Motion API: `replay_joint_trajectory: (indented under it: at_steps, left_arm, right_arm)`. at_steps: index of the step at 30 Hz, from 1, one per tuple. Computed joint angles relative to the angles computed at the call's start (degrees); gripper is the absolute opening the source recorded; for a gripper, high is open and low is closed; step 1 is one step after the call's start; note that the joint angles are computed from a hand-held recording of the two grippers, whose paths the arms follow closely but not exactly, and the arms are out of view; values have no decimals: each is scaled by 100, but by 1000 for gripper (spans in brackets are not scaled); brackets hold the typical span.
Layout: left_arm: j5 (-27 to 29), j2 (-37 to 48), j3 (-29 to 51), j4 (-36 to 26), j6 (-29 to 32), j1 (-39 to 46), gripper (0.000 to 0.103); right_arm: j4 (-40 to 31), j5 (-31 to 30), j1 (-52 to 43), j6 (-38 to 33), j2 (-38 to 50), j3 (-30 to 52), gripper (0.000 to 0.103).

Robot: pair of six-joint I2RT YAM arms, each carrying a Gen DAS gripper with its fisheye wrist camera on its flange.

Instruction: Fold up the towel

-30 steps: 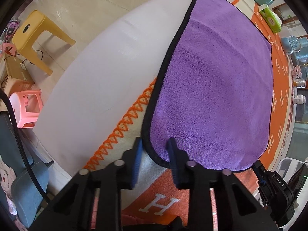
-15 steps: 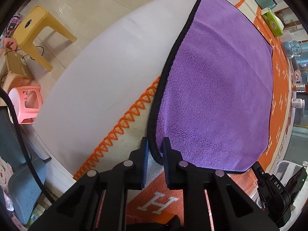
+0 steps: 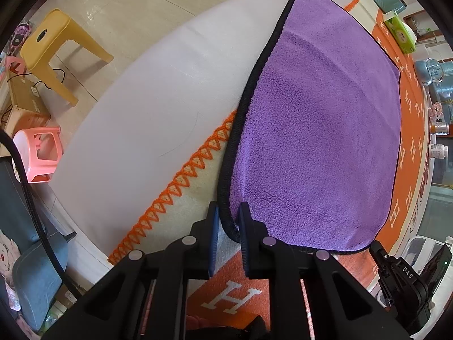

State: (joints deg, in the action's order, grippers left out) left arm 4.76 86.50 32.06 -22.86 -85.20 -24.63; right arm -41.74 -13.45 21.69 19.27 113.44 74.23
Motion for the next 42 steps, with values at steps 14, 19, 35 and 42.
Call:
replay_joint_trajectory:
  at_steps: [14,19,35,42]
  left_arm:
    - [10,-21,-8,-3,-22,-18,12]
    - [8,-53,-34,1,-38,-24,12]
    - [53,-129,-104,52,81,53,11]
    - [-57,-500,-186,-46,90,42,9]
  right_arm:
    - [-73,-103,25,7,98,70,26]
    - [-157,52,177,-75,145,186,33]
    - [-397,1042,667,-393,327,518,13]
    - [-235,762,523,-412,254,388,10]
